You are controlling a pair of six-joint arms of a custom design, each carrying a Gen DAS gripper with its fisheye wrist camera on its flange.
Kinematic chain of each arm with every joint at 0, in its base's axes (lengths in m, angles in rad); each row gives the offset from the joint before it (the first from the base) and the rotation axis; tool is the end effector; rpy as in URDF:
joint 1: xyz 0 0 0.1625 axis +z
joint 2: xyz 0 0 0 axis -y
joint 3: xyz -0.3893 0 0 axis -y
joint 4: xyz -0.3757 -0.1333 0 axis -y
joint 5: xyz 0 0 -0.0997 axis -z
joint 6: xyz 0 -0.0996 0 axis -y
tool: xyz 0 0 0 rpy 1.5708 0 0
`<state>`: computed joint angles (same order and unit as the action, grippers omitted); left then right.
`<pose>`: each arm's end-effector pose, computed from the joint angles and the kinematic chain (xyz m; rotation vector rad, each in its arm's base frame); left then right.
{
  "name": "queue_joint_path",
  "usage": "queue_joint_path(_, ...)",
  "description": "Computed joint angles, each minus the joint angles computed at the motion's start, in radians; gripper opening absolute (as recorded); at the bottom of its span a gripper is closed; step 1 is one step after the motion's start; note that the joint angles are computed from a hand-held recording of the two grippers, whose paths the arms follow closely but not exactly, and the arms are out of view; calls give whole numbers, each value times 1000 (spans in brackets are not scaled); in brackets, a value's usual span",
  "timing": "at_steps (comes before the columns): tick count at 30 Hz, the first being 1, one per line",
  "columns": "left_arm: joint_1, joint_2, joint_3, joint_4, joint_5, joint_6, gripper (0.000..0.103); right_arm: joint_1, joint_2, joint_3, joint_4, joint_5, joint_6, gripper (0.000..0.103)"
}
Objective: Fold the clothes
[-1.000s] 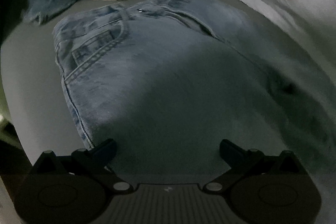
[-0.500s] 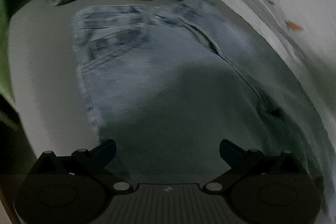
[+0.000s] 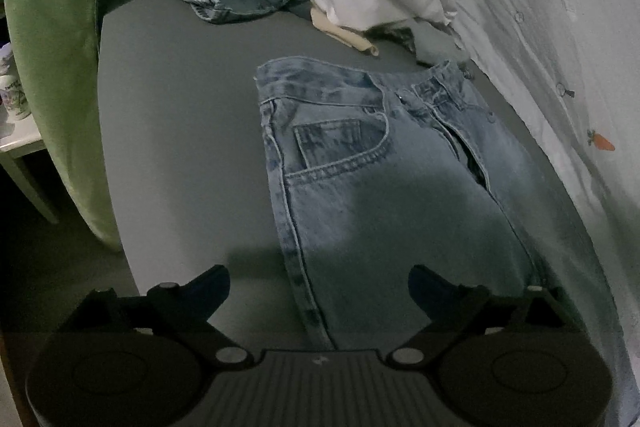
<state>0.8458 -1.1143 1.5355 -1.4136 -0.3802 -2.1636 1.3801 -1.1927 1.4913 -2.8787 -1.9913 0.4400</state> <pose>-0.2141 -0.5822 0.2729 -1.0675 1.8625 -1.3349 -0.0290 -0.6389 0.4498 -1.0547 -2.2835 1.4354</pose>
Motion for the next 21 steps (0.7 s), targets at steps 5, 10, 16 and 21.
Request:
queue_joint_path(5,8,-10,7,-25,-4,39,95,-63,2,30,-110,309,140,16)
queue_joint_path(10,13,-22,-4,25,25,30,95,-48,27,15,-138,293,188,13)
queue_joint_path(16,36,-66,16,10,38,29,96,45,59,-21,-32,-46,52,22)
queue_joint_path(21,77,-96,19,-31,9,67,96,59,76,-18,-69,-74,99,37)
